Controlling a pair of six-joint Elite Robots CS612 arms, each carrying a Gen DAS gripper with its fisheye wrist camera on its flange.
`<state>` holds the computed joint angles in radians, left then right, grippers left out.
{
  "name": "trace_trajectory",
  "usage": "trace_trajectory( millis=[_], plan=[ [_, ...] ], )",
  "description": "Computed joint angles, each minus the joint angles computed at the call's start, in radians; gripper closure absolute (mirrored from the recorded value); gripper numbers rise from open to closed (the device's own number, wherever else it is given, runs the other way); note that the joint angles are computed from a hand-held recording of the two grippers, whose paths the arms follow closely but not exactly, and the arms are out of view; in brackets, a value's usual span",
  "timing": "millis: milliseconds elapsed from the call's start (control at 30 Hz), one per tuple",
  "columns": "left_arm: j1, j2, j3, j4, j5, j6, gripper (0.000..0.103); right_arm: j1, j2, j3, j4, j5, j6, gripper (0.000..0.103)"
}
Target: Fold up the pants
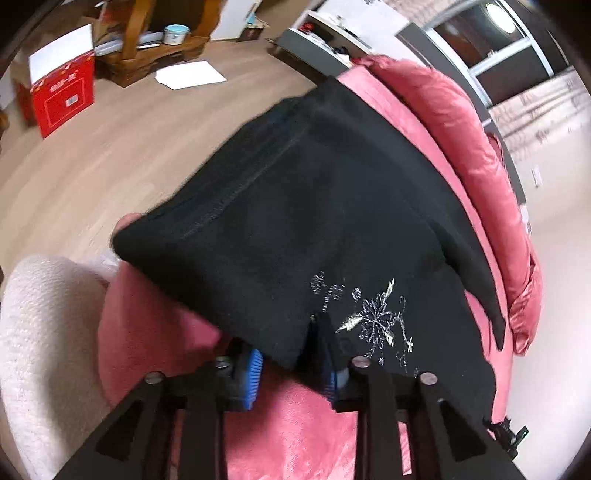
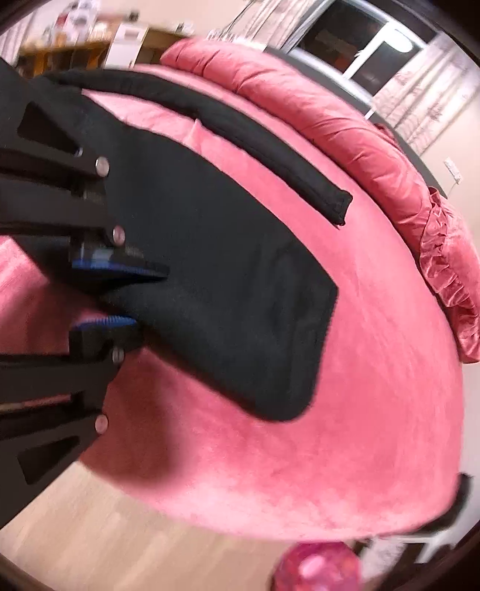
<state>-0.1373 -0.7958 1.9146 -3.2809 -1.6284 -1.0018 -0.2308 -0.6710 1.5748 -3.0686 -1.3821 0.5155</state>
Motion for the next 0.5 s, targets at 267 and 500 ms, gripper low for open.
trace_trajectory(
  millis=[267,500],
  plan=[
    [-0.007,-0.066,0.064,0.005,0.196,-0.068,0.068,0.035,-0.036,0.022,-0.112,-0.194,0.009,0.057],
    [0.004,-0.059,0.044,-0.053,0.219,-0.052,0.056,0.075,-0.016,-0.050,-0.140,-0.095,-0.136,0.055]
  ],
)
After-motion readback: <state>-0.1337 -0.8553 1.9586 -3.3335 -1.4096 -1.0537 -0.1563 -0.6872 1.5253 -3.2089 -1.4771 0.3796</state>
